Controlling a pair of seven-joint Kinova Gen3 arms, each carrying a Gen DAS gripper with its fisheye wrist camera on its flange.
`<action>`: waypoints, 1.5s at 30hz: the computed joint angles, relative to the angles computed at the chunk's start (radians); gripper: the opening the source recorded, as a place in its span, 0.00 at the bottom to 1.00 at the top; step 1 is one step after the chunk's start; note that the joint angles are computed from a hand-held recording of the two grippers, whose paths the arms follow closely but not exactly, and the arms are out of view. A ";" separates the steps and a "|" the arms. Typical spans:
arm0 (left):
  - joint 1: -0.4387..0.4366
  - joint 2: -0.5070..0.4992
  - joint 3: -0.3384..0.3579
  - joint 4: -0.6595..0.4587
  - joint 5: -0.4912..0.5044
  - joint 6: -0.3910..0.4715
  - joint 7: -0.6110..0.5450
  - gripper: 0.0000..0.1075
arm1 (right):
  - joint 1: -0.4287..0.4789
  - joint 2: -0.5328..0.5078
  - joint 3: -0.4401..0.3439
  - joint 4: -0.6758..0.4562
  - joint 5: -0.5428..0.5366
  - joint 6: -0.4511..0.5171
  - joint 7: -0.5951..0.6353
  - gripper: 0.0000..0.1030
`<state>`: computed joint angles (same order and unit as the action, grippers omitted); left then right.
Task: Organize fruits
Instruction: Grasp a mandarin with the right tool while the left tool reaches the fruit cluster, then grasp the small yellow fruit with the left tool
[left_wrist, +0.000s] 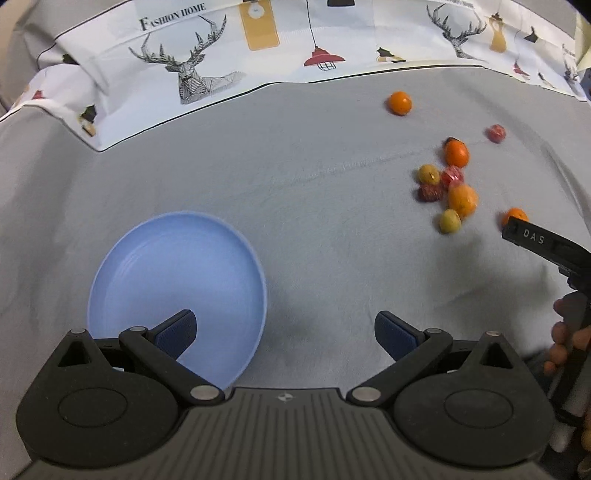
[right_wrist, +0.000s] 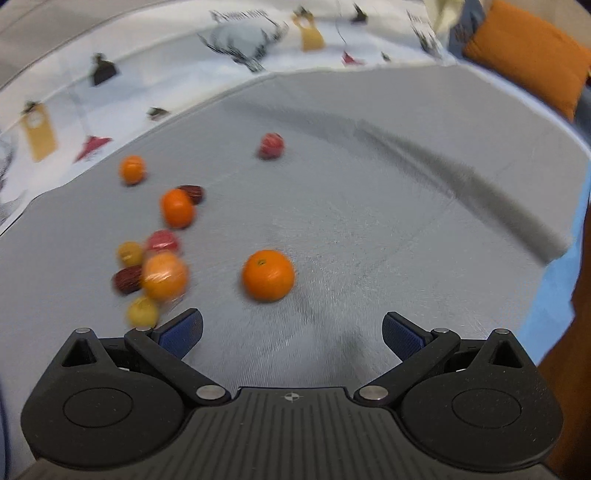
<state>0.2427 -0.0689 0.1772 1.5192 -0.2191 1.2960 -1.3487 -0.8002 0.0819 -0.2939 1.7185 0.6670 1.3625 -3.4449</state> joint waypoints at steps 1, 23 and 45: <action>0.005 0.024 0.010 -0.011 -0.017 -0.007 0.017 0.95 | 0.008 0.009 0.008 0.016 0.015 -0.027 -0.011 0.99; 0.123 0.340 0.008 -0.114 0.196 -0.207 -0.259 0.16 | 0.006 0.080 0.062 0.062 0.100 0.023 -0.206 0.37; 0.109 0.338 -0.014 -0.083 0.250 -0.310 -0.278 0.42 | -0.017 0.104 0.068 0.035 0.109 0.058 -0.201 0.38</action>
